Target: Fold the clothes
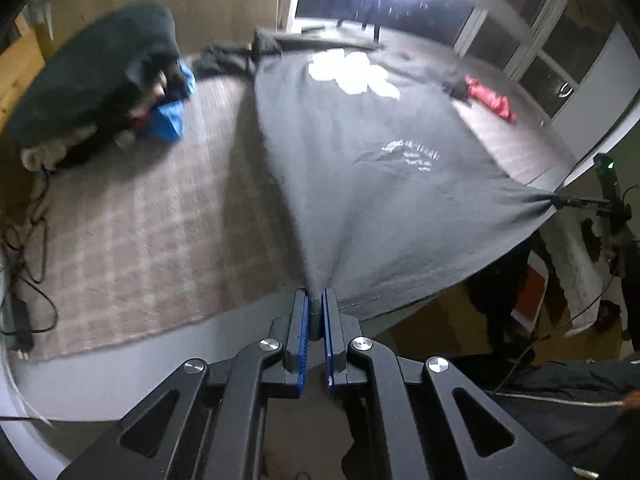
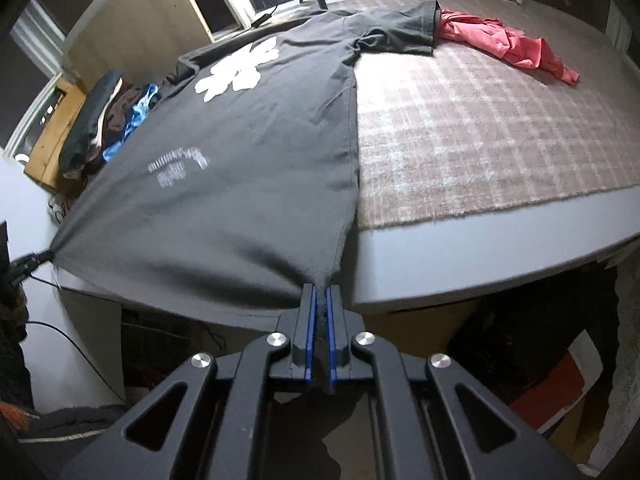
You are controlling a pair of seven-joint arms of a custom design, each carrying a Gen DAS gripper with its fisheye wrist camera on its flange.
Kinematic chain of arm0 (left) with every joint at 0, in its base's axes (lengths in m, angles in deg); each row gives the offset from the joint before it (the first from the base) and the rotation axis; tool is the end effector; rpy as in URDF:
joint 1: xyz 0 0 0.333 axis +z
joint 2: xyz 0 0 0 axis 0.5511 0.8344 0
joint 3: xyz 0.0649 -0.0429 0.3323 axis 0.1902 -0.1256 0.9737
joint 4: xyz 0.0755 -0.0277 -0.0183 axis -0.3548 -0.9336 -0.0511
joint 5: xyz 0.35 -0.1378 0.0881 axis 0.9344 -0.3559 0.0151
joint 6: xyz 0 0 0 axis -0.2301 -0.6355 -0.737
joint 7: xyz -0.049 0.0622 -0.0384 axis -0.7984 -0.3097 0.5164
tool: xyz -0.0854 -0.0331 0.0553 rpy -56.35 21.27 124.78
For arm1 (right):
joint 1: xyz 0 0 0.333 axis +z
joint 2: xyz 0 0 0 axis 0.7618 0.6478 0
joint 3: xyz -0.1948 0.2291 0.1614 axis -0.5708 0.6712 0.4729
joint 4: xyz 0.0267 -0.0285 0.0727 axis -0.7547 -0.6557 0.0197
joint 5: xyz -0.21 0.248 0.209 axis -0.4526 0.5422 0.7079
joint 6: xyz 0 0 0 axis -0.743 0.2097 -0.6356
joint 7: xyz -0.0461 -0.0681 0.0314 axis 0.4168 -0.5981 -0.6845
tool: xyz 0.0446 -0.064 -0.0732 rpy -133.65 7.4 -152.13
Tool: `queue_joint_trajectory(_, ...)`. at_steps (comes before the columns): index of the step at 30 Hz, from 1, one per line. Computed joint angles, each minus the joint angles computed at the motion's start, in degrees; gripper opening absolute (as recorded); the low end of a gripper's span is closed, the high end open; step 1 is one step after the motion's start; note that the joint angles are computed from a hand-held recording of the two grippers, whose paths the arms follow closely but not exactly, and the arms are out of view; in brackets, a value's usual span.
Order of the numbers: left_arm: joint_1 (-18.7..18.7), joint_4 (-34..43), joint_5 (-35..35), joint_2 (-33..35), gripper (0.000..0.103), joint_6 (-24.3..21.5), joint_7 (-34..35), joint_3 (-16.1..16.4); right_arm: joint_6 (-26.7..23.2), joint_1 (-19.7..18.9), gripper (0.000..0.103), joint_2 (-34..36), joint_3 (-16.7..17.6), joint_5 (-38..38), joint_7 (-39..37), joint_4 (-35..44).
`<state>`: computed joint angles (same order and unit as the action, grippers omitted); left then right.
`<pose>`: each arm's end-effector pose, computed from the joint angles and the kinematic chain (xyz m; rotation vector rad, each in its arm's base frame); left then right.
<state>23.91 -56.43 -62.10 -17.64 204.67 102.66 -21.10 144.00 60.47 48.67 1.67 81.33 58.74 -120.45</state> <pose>0.5054 -0.1523 0.4503 -1.8636 2.2565 -0.6769 0.4719 0.1120 0.4773 -1.8066 2.0021 -0.1149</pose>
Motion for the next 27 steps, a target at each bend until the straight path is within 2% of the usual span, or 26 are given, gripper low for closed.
queue_joint_trajectory(6, 0.5, 1.3, 3.1, 6.3, 0.006, -2.1, -3.3, -1.5, 0.3, 0.2, 0.005, 4.2, 0.0, 0.1, 0.4, -2.6)
queue_joint_trajectory(8, 0.9, 2.0, 4.0, 8.7, 0.006, -3.0, -4.2, -2.2, 0.1, 0.0, 0.005, 6.2, 0.3, -2.0, 1.9, -2.1)
queue_joint_trajectory(11, 1.7, 4.5, 6.7, 11.1, 0.009, -7.1, -6.5, -2.7, -4.3, 0.3, 0.006, 8.1, -0.2, -2.1, 1.9, 0.4)
queue_joint_trajectory(12, 1.9, 5.3, 7.9, 11.0, 0.013, -9.0, -7.4, -2.8, -5.7, 0.2, 0.007, 7.3, -0.3, -2.7, 2.3, 1.0)
queue_joint_trajectory(16, 2.9, 4.9, 12.0, 5.3, 0.013, -11.4, -8.2, -2.1, -9.8, -1.1, 0.008, 1.5, -0.3, -8.0, 3.9, 4.6)
queue_joint_trajectory(19, 3.8, 6.4, 15.0, 0.5, 0.013, -11.1, -10.1, -0.6, -12.3, -2.6, 0.010, -0.4, 0.2, -13.3, 3.5, 11.7)
queue_joint_trajectory(21, 4.4, 9.5, 17.8, -0.5, 0.014, -10.0, -11.4, 0.0, -13.8, -3.5, 0.021, 0.5, 0.4, -16.8, 2.1, 18.7)
queue_joint_trajectory(22, 4.6, 11.6, 19.9, 0.2, 0.015, -9.5, -12.4, 0.1, -14.6, -3.8, 0.032, 2.4, 0.7, -19.0, 1.5, 23.5)
queue_joint_trajectory(23, 4.9, 13.8, 22.0, 0.9, 0.017, -8.9, -13.4, 0.1, -15.1, -4.1, 0.039, 4.6, 0.8, -21.2, 0.8, 28.0)
queue_joint_trajectory(27, 5.3, 25.8, 28.5, 8.1, 0.020, -8.3, -16.9, 0.0, -18.4, -2.7, 0.039, 16.3, -0.2, -26.6, -1.2, 46.3)
